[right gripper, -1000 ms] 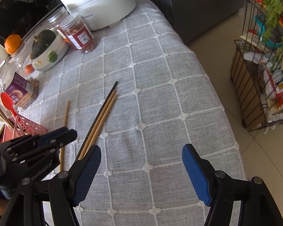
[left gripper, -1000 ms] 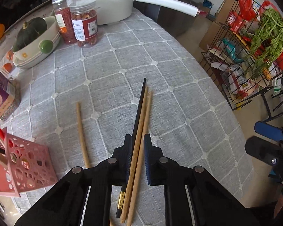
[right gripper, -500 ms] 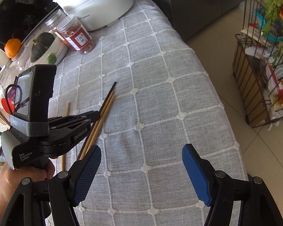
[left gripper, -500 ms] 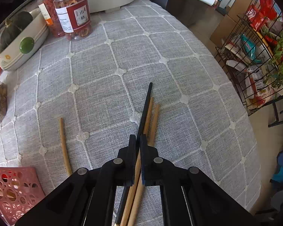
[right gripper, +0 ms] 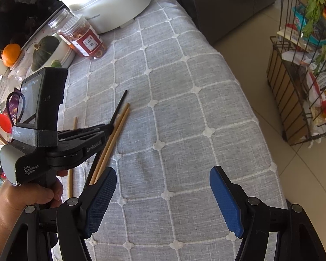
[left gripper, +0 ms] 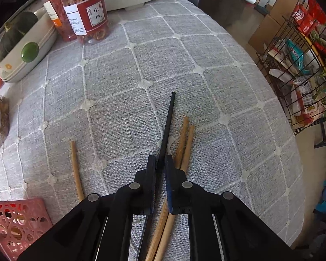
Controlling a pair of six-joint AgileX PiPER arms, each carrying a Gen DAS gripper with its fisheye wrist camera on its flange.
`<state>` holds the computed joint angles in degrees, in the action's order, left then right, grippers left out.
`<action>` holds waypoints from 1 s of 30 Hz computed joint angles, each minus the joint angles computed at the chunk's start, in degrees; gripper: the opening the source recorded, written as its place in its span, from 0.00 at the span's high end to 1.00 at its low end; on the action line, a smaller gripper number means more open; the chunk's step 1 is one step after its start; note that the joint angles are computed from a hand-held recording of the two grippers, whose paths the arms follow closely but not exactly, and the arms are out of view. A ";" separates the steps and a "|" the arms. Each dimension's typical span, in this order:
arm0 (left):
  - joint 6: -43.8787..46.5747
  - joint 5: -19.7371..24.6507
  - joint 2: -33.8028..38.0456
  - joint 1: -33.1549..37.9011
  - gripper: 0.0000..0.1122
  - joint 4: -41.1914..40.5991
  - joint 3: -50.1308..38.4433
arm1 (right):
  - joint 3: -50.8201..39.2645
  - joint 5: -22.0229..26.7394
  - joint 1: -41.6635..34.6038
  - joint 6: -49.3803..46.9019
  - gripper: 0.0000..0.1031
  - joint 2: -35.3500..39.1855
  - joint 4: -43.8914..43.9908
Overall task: Organize utensils
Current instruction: 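Lower the left gripper onto the black chopstick and close it, then lift the black chopstick with the left gripper while the right gripper grasps a wooden chopstick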
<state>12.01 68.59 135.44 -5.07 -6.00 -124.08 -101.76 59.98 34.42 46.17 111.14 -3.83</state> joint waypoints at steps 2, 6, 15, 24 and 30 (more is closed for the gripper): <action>0.31 -1.07 -0.22 -0.64 0.90 1.17 0.57 | -0.31 0.21 0.01 -0.12 0.27 0.24 -0.06; -0.25 -6.34 -4.83 -0.71 0.94 1.85 8.06 | -1.05 0.44 0.24 0.82 0.27 0.81 -0.35; 12.46 -18.91 -27.96 4.65 0.95 -9.09 34.28 | -4.78 1.59 1.78 2.03 0.27 3.32 -2.06; 30.61 -21.63 -46.91 17.35 0.95 -26.33 52.00 | -15.67 4.78 3.93 1.64 0.33 12.36 -2.61; 38.68 -18.46 -49.22 24.74 0.95 -32.23 53.80 | -20.30 4.93 2.54 0.81 0.54 17.49 2.72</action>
